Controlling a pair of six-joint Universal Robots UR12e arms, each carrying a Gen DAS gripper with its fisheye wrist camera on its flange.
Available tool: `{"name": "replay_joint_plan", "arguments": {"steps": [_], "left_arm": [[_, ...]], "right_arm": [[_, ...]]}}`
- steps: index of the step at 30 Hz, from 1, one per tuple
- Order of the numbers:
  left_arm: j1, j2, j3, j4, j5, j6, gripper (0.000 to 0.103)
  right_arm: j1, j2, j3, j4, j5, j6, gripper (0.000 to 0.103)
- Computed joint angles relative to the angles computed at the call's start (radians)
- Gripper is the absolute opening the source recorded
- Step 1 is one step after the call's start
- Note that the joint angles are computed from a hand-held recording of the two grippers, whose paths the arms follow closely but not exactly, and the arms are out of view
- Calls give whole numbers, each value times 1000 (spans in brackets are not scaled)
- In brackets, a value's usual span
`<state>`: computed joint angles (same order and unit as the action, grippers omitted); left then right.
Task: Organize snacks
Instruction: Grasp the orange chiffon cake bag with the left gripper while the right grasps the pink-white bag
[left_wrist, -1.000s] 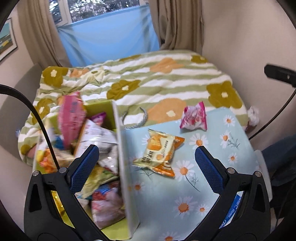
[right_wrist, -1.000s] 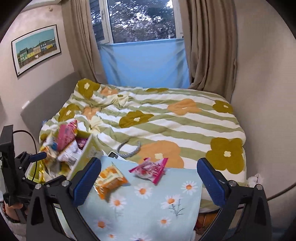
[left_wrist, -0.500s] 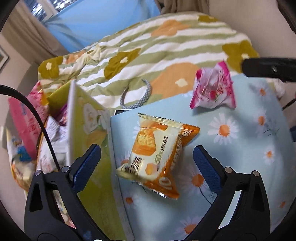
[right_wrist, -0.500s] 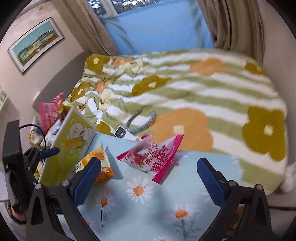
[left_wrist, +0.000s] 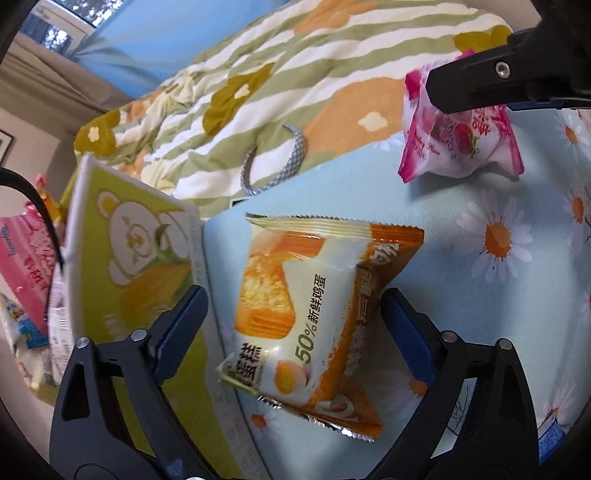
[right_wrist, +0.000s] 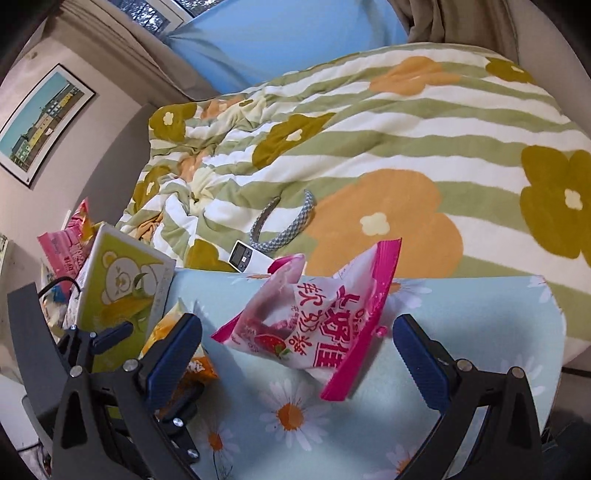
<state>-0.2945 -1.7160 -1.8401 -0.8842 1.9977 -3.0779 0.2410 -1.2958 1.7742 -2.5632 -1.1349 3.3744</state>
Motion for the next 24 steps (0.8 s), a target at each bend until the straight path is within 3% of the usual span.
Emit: {"name": "replay_joint_plan", "arguments": {"steps": [6, 9, 16, 24], "left_arm": [[1, -3, 1, -11, -18, -1, 86], [10, 2, 5, -28, -57, -9, 77], [7, 13, 1, -38, -75, -15, 63], [-1, 46, -15, -56, -125, -41, 61]], "right_arm": [[-2, 12, -4, 11, -7, 16, 103], [-5, 17, -8, 16, -8, 6, 103], [-7, 33, -26, 22, 14, 2, 103], [16, 44, -43, 28, -36, -36, 103]]}}
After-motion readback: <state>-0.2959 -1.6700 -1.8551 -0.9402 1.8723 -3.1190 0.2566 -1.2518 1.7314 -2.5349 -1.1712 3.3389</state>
